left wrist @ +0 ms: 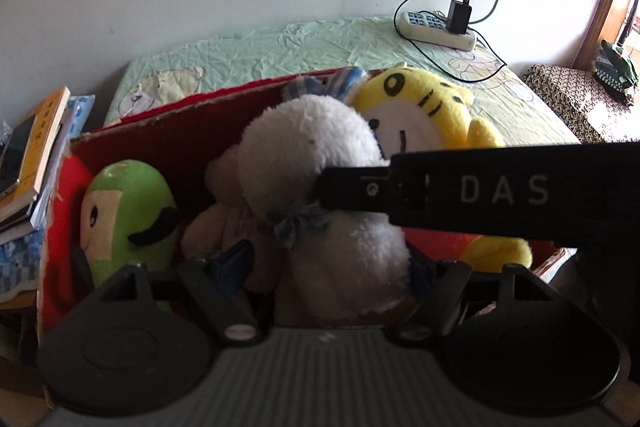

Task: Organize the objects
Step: 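Lower the white bunny into the box beside the tiger and open the right gripper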

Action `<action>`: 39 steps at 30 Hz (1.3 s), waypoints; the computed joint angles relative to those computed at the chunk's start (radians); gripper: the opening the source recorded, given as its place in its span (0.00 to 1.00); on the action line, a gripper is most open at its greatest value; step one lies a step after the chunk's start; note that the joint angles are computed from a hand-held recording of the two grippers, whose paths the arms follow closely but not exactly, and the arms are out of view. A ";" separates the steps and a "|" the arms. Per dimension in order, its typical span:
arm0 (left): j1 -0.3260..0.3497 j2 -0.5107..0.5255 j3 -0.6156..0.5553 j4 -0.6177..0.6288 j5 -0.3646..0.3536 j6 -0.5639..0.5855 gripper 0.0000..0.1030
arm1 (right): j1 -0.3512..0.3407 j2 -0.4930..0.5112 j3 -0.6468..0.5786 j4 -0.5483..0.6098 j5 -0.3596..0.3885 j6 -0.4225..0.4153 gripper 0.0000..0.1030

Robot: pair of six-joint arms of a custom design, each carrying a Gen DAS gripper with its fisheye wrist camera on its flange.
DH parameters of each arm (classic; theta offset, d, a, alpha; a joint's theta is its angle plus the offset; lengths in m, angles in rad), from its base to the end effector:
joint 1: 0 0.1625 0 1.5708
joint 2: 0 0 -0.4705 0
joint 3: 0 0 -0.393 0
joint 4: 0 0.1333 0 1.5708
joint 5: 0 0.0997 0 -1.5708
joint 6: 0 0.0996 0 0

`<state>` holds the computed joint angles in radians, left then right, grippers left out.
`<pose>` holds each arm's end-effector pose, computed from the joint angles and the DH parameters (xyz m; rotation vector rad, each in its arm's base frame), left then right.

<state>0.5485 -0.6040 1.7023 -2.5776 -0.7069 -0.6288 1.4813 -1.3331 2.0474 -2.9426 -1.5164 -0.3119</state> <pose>-0.4538 -0.5222 0.0062 0.5170 2.3353 -0.7359 0.0892 -0.5576 0.3445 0.3486 -2.8795 0.9853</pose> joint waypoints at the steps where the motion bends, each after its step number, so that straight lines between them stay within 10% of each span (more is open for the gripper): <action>1: 0.002 0.002 -0.003 0.004 0.000 -0.001 0.74 | -0.005 0.001 0.000 0.000 0.006 -0.002 0.31; 9: 0.016 -0.005 -0.028 0.097 -0.007 -0.075 0.93 | -0.018 -0.029 0.005 0.033 0.025 0.016 0.34; 39: -0.044 0.007 -0.102 0.452 0.062 -0.326 0.94 | -0.013 -0.125 0.133 -0.168 -0.093 -0.049 0.42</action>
